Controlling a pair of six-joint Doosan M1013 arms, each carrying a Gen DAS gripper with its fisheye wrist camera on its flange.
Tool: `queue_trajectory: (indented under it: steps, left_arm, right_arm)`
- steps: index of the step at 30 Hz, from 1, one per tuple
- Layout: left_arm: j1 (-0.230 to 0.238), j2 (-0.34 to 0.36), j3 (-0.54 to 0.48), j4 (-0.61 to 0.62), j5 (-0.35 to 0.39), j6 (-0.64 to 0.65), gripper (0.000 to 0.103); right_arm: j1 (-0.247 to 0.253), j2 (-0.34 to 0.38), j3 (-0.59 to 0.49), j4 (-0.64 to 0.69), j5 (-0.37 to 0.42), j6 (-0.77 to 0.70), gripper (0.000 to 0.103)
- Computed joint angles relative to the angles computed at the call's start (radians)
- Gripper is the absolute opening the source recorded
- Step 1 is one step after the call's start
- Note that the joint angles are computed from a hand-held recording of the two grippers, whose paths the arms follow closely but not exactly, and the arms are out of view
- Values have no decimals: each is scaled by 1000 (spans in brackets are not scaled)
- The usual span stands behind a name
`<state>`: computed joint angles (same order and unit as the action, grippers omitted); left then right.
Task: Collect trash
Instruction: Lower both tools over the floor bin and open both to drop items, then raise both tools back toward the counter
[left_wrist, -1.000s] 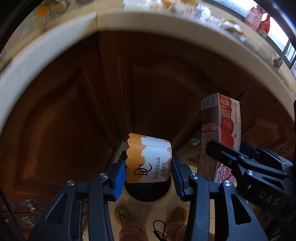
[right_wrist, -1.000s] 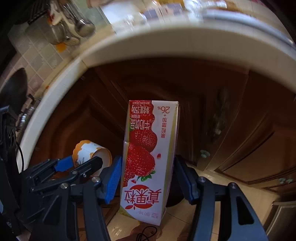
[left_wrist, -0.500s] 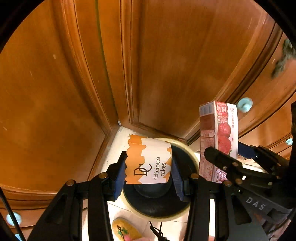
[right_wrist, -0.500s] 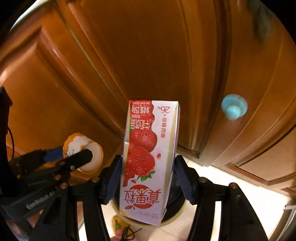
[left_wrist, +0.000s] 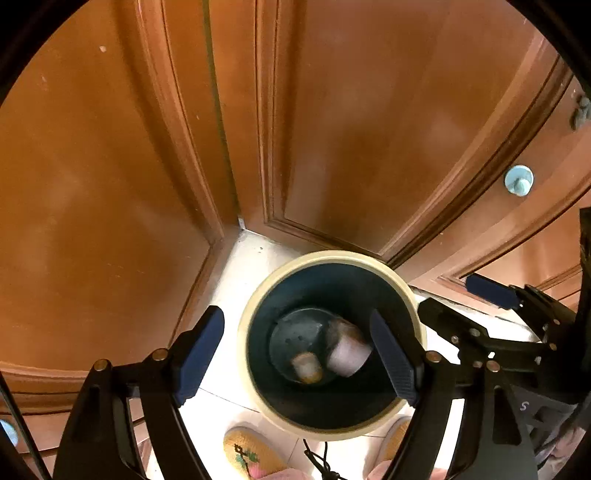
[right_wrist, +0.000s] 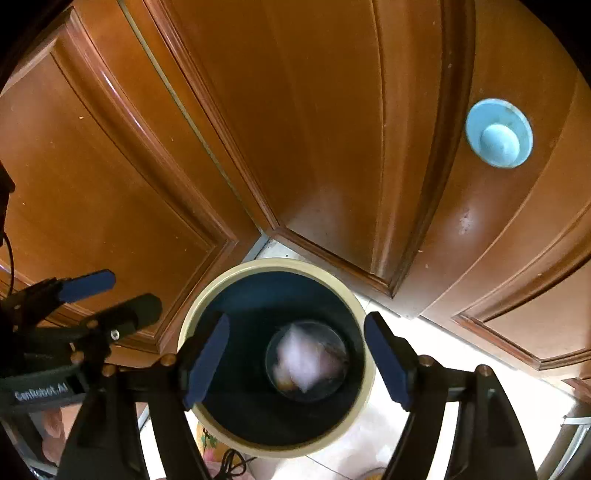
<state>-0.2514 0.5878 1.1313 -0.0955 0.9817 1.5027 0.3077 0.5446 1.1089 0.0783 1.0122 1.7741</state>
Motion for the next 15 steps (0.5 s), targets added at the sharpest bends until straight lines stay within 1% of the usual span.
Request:
queue_trajectory:
  steps: [2,4,7,10,12,15]
  left_arm:
    - [-1,-4,-29,10,34,-12,80]
    - [0,-13,-52,12,66,-15,80]
    - [0,-19,-128,11,149,-25,80]
    - [5,-13,-228,-8,245,-29,80]
    - [5,-5,-314,-5,320,-30,80]
    - [6,18,-467,-11,441,-33,80]
  right_arm:
    - [2,-4,-22,-3,27,26,76]
    - [4,-9,-62,-1,70,59,76]
    - [-4,-23,-114,-1,125,91,76]
    - [-8,-38,-186,-18,205,114,76]
    - [-6,-31,-273,-33,278,118,76]
    - [-3,-17,-400,-43,364,100,76]
